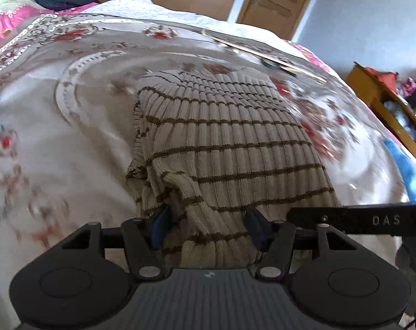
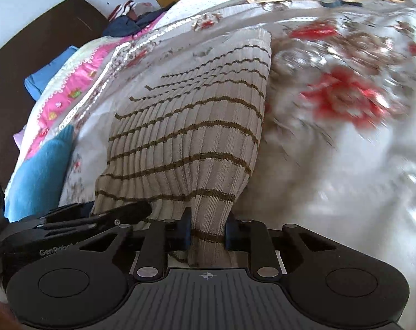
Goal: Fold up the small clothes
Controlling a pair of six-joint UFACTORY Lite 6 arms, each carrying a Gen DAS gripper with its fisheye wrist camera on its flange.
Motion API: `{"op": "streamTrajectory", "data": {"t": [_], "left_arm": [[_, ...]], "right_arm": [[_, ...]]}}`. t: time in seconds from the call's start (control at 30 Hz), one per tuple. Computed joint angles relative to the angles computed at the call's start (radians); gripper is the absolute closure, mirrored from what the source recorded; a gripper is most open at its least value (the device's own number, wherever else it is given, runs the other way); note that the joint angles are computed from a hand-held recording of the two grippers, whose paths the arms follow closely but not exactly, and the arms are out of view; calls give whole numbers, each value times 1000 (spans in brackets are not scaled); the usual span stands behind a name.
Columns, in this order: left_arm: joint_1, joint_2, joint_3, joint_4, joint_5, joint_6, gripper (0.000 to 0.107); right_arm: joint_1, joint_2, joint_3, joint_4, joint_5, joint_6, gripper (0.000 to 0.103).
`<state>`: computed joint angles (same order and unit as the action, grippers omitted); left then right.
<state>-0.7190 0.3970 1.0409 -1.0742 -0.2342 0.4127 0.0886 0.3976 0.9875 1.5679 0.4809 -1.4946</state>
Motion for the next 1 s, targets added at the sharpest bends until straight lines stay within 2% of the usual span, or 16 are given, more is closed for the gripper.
{"op": "streamTrajectory", "data": {"t": [0.1, 0.23, 0.37, 0.57, 0.87, 1.0], "left_arm": [[-51, -39, -61, 76, -26, -123, 40], [-110, -50, -67, -83, -67, 22, 39], [-148, -65, -77, -183, -118, 103, 39], [-182, -79, -80, -267, -169, 172, 39], [-188, -47, -49, -357, -175, 269, 38], [-188, -38, -42, -360, -176, 277, 37]], "right_arm": [[-27, -75, -99, 13, 6, -41, 83], [-62, -143, -186, 38, 28, -57, 78], [-45, -261, -266, 86, -23, -102, 77], [-6, -399, -356, 326, -105, -327, 77], [79, -264, -294, 494, -152, -489, 77], [62, -285, -324, 499, -124, -475, 77]]}}
